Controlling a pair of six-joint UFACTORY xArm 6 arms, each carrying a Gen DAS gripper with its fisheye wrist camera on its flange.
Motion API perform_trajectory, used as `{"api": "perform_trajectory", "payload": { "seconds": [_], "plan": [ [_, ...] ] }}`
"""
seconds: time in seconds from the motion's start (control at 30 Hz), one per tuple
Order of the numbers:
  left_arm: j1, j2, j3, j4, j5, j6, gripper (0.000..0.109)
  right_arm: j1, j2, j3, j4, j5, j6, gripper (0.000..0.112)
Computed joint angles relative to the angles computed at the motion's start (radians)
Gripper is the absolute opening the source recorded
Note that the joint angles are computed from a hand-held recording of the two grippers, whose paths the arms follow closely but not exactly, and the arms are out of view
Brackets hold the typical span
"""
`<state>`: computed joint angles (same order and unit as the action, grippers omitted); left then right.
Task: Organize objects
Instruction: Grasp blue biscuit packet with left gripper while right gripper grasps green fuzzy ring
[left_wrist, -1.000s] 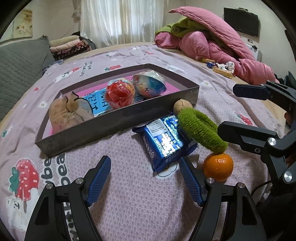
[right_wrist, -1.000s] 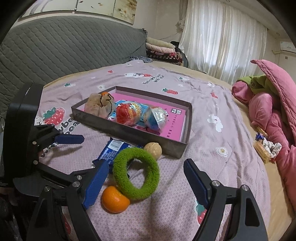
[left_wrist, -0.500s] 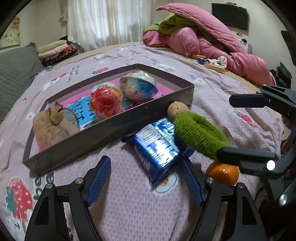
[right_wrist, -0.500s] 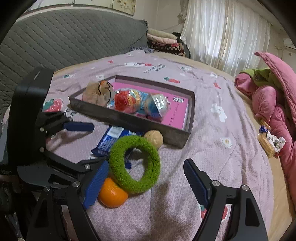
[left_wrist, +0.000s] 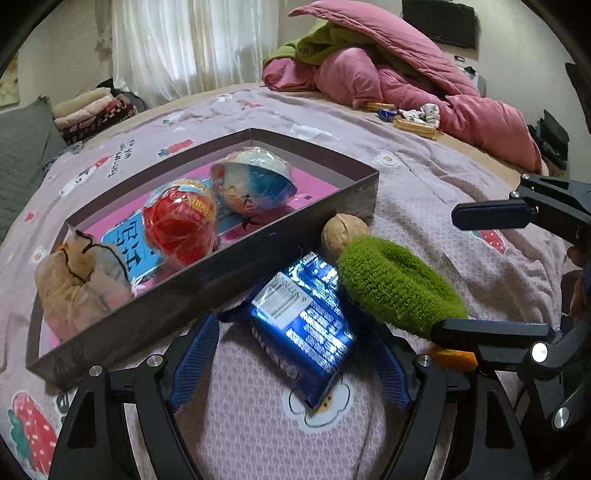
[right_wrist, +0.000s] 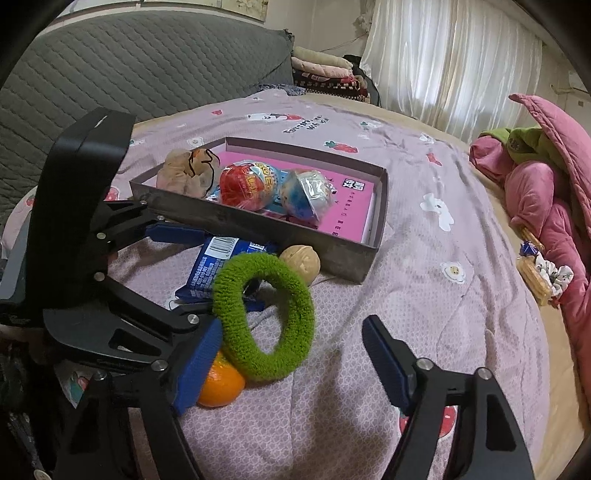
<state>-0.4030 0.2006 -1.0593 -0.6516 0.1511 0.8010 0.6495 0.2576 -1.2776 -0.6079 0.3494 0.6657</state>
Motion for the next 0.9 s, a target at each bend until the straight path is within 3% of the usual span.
{"api": "perform_trajectory", "payload": {
  "seconds": [0.1,0.27,0.47,0.63,0.9],
  "plan": [
    [0.002,0.014,-0.026,-0.029,0.024,0.03,0.083,0.002,0.01,-0.008,0.042,0.0,-0.041,0.055],
    [0.007,0.038,-0.064,-0.055,0.059,0.051,0.083,0.016,0.037,-0.035,0.051,0.032,-0.076,0.037],
    [0.01,0.05,-0.087,-0.078,0.091,0.074,0.083,0.008,0.042,-0.023,0.162,-0.01,-0.158,0.019],
    [0.013,0.055,-0.099,-0.082,0.11,0.07,0.082,-0.006,0.031,-0.005,0.171,-0.041,-0.141,0.015],
    [0.007,0.043,-0.083,-0.084,0.093,0.075,0.069,-0.031,0.004,0.035,0.193,-0.126,-0.114,0.015]
  ]
}}
